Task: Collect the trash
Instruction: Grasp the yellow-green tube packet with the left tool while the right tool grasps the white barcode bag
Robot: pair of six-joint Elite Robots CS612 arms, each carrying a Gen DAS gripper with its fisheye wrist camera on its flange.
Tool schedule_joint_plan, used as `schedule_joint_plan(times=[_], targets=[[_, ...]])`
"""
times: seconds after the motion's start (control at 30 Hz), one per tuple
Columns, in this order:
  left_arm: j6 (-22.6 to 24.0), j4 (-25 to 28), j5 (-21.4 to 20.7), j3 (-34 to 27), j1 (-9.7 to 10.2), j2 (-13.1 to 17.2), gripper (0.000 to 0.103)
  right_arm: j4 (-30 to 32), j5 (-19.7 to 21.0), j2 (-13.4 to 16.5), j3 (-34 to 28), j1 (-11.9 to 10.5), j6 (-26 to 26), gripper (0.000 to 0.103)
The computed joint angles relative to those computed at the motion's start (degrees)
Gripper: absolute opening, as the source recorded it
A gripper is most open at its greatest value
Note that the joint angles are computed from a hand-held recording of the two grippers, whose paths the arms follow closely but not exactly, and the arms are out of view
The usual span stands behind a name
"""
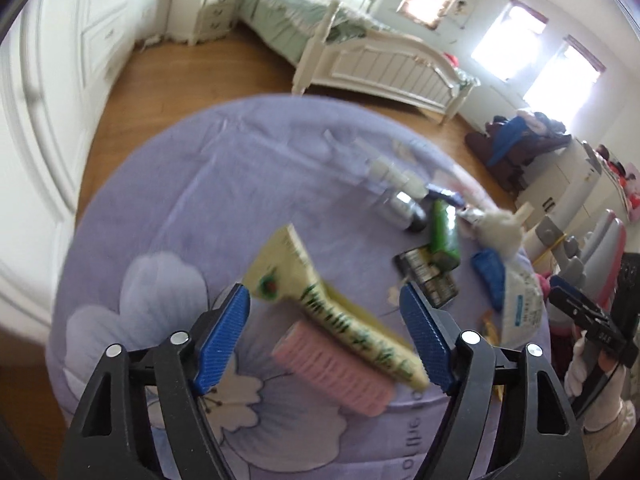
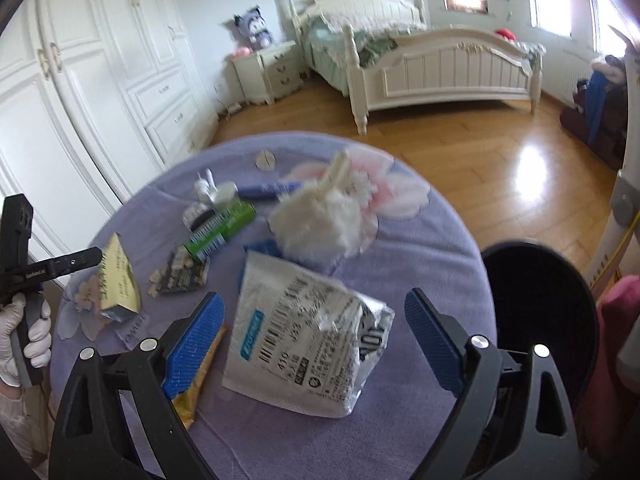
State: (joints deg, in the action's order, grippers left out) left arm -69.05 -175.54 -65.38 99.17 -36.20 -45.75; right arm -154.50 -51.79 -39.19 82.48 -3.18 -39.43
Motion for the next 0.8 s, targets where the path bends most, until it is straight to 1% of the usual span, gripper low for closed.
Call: schedule_joint_plan(times=[0.03,0.07,0.1,0.13,0.17,0.2,0.23,0.27,0.3,0.33,0.37,0.4,0.43,0.53,0.63,0.7,0.8], targets=[[-0.5,-0.3,-1.9,-0.1,0.56,0.4,0.072,0.8,-1.5,0.2,-0.2,0.3,0.0,0.090],[-0.4,-0.4,-2.8,-0.3,0.90,0.8,0.067,1.5,-2.6,0.4,-0.3,0.5,-0.2,0.090],[0.0,-0.1,-1.3,-0.4,0.60,1.0,0.060,2.6,-3.2,0.6,-0.4,0.6,-1.0,0.090],[0.8,0.3,-1.6,-0.8,0.79,1.1,0.054,3.5,-3.6,0.7,-0.4,0.7,-1.8,0.088],[1.2,-0.9,-2.7,-1.0,1.22,1.5,0.042,3.3,-4.0,0.8,-0.2,0.8,-2.3,0.082],[1.2,-1.0,-2.8,-1.1,1.36,1.6,0.031,3.1,-4.2,0.8,0.1,0.8,-2.8,0.078],[1.5,-0.7,-2.7,-1.4,1.41,1.8,0.025,1.8,-3.7,0.8,0.7,0.6,-3.0,0.071],[2.2,-1.7,-3.3,-1.5,1.62,2.0,0.018,0.9,-3.0,0.6,1.2,0.5,-3.1,0.067],[2.2,-1.8,-3.0,-1.5,1.46,2.1,0.016,0.5,-2.5,0.4,1.5,0.3,-3.2,0.055],[2.6,-2.5,-2.3,-1.5,1.35,2.1,0.015,0.0,-1.9,0.2,1.8,0.1,-3.3,0.049],[2.9,-3.4,-1.7,-1.6,1.16,2.3,0.012,-0.9,-1.3,-0.1,2.3,-0.1,-3.4,0.046],[3.3,-4.7,-0.8,-1.9,0.79,2.5,0.009,-1.6,-0.8,-0.4,2.7,-0.3,-3.4,0.041],[3.8,-5.9,0.1,-1.9,0.50,2.5,0.008,-2.2,-0.1,-0.7,3.1,-0.5,-3.6,0.038],[6.0,-6.2,4.2,-2.8,-0.57,2.1,0.005,-3.9,2.3,-1.2,3.9,-0.9,-4.4,0.031],[8.7,-7.5,6.6,-4.1,-1.43,2.1,0.005,-8.5,4.8,-1.8,5.2,-1.4,-3.9,0.024],[11.4,-9.2,7.4,-5.5,-1.93,2.3,0.005,-11.5,6.2,-2.1,5.8,-1.8,-3.2,0.022],[15.6,-10.8,7.3,-8.7,-2.46,3.3,0.005,-15.5,8.1,-2.2,6.1,-2.4,-1.5,0.020]])
